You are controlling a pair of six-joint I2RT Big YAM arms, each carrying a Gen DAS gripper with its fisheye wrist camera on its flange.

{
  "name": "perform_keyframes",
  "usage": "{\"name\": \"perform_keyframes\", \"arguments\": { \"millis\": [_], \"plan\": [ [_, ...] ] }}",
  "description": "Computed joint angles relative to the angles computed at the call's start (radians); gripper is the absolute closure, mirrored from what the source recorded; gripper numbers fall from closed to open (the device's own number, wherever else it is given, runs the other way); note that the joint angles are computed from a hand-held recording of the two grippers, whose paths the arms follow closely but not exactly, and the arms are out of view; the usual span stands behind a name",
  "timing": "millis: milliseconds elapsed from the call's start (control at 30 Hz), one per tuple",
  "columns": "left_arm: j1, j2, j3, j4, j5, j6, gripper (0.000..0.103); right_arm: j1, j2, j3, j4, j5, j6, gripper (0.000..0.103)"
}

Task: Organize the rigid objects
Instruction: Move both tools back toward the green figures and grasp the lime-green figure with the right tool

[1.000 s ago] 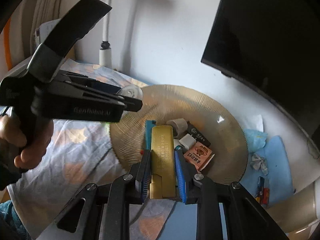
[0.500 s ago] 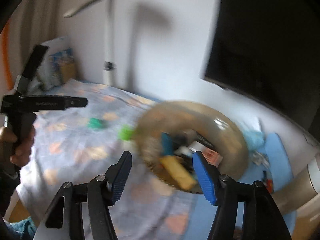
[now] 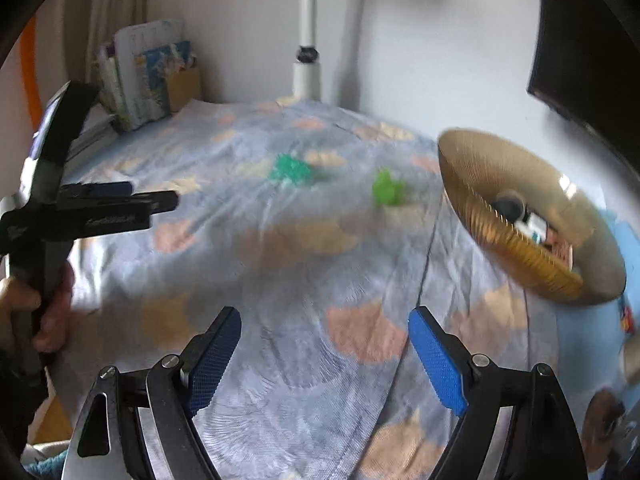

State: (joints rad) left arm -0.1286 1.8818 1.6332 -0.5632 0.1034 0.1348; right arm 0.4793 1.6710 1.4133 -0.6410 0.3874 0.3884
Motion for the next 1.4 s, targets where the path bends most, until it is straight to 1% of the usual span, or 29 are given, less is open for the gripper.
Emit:
{"name": "perform_keyframes", "arguments": {
  "millis": [33,67,133,267,367,433,500,567,667,767,833,867,900,933,967,1000,1033,1067,1100,1133,1200,1233,1267,1300,1333,1400],
  "plan": [
    [0.0,-0.01,-0.013,0.014,-0.002,-0.002,0.019,-0.005,-0.001,-0.007,0.005,-0.008,0.017,0.018],
    [-0.001,-0.012,-0.017,0.02,-0.003,0.002,0.019,-0.01,-0.006,-0.019,0.017,-0.018,0.028,0.018],
    [-0.004,-0.018,-0.031,0.033,-0.007,0.016,0.019,-0.017,-0.006,-0.029,0.021,-0.03,0.042,0.018],
    [-0.02,-0.045,-0.083,0.106,-0.045,0.057,0.018,-0.017,-0.006,-0.029,0.02,-0.037,0.037,0.018],
    [-0.032,-0.056,-0.106,0.137,-0.07,0.091,0.018,-0.016,-0.001,-0.023,0.011,-0.034,0.035,0.016],
    [-0.038,-0.057,-0.109,0.14,-0.08,0.11,0.018,-0.017,-0.001,-0.021,0.006,-0.038,0.039,0.012],
    [-0.04,-0.054,-0.105,0.134,-0.086,0.114,0.018,-0.023,0.004,-0.015,-0.005,-0.051,0.049,0.01],
    [-0.038,-0.051,-0.1,0.13,-0.088,0.105,0.018,-0.028,0.009,-0.009,-0.017,-0.06,0.059,0.01],
    [-0.036,-0.053,-0.102,0.134,-0.089,0.089,0.018,-0.031,0.005,-0.015,-0.011,-0.065,0.065,0.01],
    [-0.041,-0.049,-0.097,0.126,-0.114,0.09,0.018,-0.03,0.004,-0.017,-0.013,-0.061,0.066,0.01],
    [-0.046,-0.031,-0.068,0.08,-0.128,0.104,0.018,-0.032,0.008,-0.009,-0.028,-0.062,0.068,0.01],
    [-0.048,-0.016,-0.044,0.043,-0.125,0.114,0.018,-0.031,0.012,0.001,-0.049,-0.049,0.083,0.01],
    [-0.048,0.004,-0.011,-0.01,-0.118,0.124,0.018,-0.031,0.016,0.017,-0.08,-0.027,0.106,0.01],
    [-0.047,0.022,0.018,-0.056,-0.114,0.124,0.018,-0.031,0.014,0.033,-0.108,-0.024,0.139,0.01],
    [-0.045,0.039,0.046,-0.094,-0.11,0.116,0.018,-0.038,0.002,0.04,-0.108,-0.057,0.165,0.01],
    [-0.038,0.056,0.08,-0.138,-0.092,0.097,0.018,-0.048,-0.011,0.048,-0.092,-0.106,0.187,0.01],
    [-0.031,0.064,0.101,-0.165,-0.062,0.084,0.018,-0.057,-0.016,0.062,-0.08,-0.14,0.199,0.01],
    [-0.023,0.071,0.121,-0.191,-0.023,0.073,0.018,-0.063,-0.012,0.083,-0.082,-0.152,0.203,0.01],
    [-0.012,0.077,0.148,-0.222,0.031,0.058,0.018,-0.068,0.0,0.114,-0.098,-0.153,0.209,0.01],
    [-0.006,0.081,0.176,-0.245,0.073,0.051,0.018,-0.075,0.031,0.172,-0.142,-0.148,0.219,0.01],
    [-0.008,0.089,0.219,-0.254,0.106,0.057,0.018,-0.088,0.078,0.247,-0.19,-0.157,0.224,0.011],
    [-0.016,0.101,0.245,-0.261,0.106,0.077,0.018,-0.097,0.105,0.283,-0.199,-0.163,0.223,0.013],
    [-0.024,0.122,0.279,-0.282,0.106,0.098,0.018,-0.105,0.132,0.314,-0.206,-0.16,0.228,0.015],
    [-0.034,0.153,0.325,-0.316,0.098,0.116,0.018,-0.113,0.163,0.348,-0.215,-0.15,0.24,0.02],
    [-0.044,0.176,0.356,-0.332,0.085,0.129,0.018,-0.117,0.182,0.364,-0.216,-0.145,0.25,0.026],
    [-0.064,0.216,0.401,-0.332,0.051,0.161,0.018,-0.137,0.229,0.405,-0.217,-0.16,0.279,0.035]
  ]
}}
